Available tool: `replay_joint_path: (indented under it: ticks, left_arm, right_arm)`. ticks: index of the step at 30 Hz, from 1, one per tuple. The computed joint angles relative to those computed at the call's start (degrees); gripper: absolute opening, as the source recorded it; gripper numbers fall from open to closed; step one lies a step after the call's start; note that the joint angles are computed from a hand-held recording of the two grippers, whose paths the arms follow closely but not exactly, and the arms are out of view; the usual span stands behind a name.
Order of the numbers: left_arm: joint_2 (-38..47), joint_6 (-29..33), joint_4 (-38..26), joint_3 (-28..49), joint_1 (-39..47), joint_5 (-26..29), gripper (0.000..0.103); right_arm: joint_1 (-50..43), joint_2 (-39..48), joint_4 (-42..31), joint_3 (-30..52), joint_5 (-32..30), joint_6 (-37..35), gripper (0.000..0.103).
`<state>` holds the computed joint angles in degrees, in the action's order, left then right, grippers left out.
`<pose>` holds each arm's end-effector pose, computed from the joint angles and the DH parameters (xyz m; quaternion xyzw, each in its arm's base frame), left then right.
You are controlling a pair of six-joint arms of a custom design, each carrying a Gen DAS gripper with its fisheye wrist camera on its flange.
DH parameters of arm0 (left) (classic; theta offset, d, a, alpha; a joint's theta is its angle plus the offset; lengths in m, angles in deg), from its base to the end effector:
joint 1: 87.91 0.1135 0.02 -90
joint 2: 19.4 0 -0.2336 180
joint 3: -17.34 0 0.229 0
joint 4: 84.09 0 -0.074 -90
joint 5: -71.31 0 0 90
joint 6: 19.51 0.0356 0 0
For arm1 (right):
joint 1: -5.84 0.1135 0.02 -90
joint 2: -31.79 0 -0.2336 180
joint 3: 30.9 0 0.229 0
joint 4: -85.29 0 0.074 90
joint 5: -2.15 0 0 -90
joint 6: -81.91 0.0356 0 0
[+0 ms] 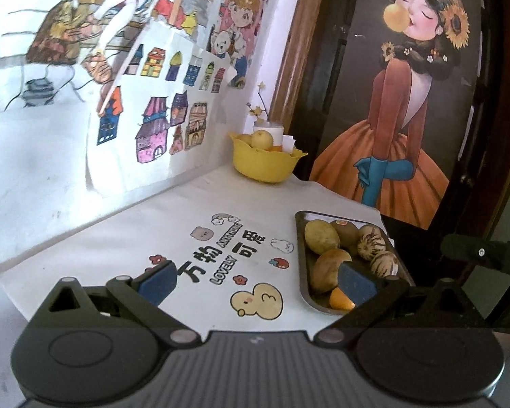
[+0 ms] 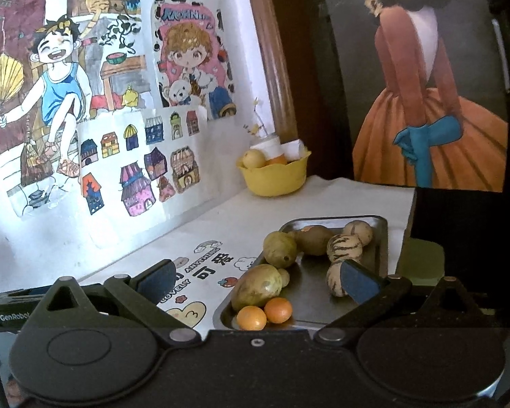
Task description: Organize fruits
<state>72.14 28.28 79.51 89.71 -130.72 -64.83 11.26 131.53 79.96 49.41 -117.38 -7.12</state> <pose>0.2543 -0.2006 0.2144 -0.1749 0.8191 -0.0274 0.5456 0.3675 0.0525 0.2236 -0.1689 0.8085 0.2434 0.5085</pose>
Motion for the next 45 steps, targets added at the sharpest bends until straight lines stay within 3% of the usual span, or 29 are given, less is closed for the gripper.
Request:
replay_joint_path:
  ticks: [13,21,25,33,45]
  left_arm:
    - [-3.9,-9.8,2.1,-9.7,-5.8,-9.1,0.103]
    - [-5.4,-4.0,5.4,-13.5,-7.9,-12.3,0.103]
    - [-7.0,-1.1,8.5,-16.3,-7.8,-10.1,0.103]
    - [-7.6,-0.5,13.5,-21.2,-8.3,-10.9,0.103]
    - [-6.8,-1.0,19.2,-25.8,-9.1,-13.1,0.103]
  right_arm:
    - [6.3,-11.2,13.8,-19.0,8.1,-3.2,0.102]
    - [10.4,-14.1,22.6,-28.0,14.7,-2.2,0.102]
    - [11.6,-14.1,25.0,-30.1,17.4,-0.8,0.102]
    - [13.8,-12.7,33.5,-35.9,22.0,0.8,0.102]
    - [13.8,-10.1,42.8,-41.1,22.3,3.1,0.102]
